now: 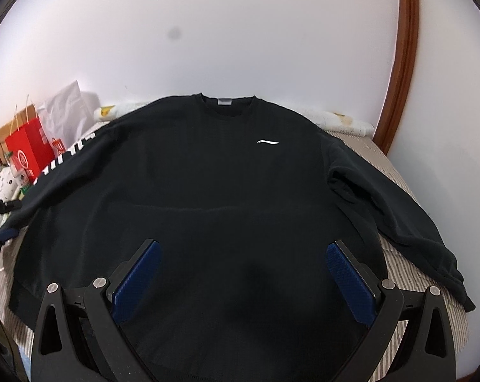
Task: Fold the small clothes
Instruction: 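Grasp the sleeve with white lettering near its cuff with the left tool, then fold the lettered sleeve across the sweatshirt body with the left tool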
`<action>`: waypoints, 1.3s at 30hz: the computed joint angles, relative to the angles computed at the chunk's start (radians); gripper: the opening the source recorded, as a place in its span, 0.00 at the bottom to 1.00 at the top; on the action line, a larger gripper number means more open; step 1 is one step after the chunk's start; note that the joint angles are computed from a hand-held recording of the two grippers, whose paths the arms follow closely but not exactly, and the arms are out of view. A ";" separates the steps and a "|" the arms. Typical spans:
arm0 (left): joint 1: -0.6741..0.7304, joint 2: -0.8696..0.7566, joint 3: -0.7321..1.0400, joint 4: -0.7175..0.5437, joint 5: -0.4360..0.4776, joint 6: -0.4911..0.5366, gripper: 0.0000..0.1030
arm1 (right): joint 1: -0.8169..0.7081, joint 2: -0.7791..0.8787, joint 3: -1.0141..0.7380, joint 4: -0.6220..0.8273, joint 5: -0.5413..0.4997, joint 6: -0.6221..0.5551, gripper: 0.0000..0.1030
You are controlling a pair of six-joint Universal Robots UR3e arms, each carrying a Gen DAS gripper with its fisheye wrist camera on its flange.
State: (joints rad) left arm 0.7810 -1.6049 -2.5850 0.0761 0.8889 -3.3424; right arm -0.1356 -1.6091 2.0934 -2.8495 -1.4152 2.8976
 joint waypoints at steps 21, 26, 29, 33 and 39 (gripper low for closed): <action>-0.295 -0.033 0.529 -0.256 0.391 -0.010 0.06 | -0.102 0.099 -0.081 -0.010 0.064 -0.074 0.99; -0.476 -0.113 0.786 -0.367 0.479 0.013 0.06 | -0.177 0.076 -0.056 -0.031 0.130 -0.098 0.99; -0.596 -0.215 0.976 -0.429 0.530 0.021 0.06 | -0.222 0.068 -0.038 -0.042 0.160 -0.103 0.99; -0.755 -0.390 1.254 -0.537 0.614 0.057 0.06 | -0.266 0.058 -0.015 -0.060 0.180 -0.122 0.99; -0.941 -0.714 1.708 -0.765 0.717 0.132 0.06 | -0.327 0.040 0.028 -0.083 0.203 -0.159 0.99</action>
State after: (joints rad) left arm -0.1602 -2.3187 -0.8771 -0.6885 1.6062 -3.2107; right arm -0.4623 -1.5689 2.1218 -2.9325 -1.2122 2.7387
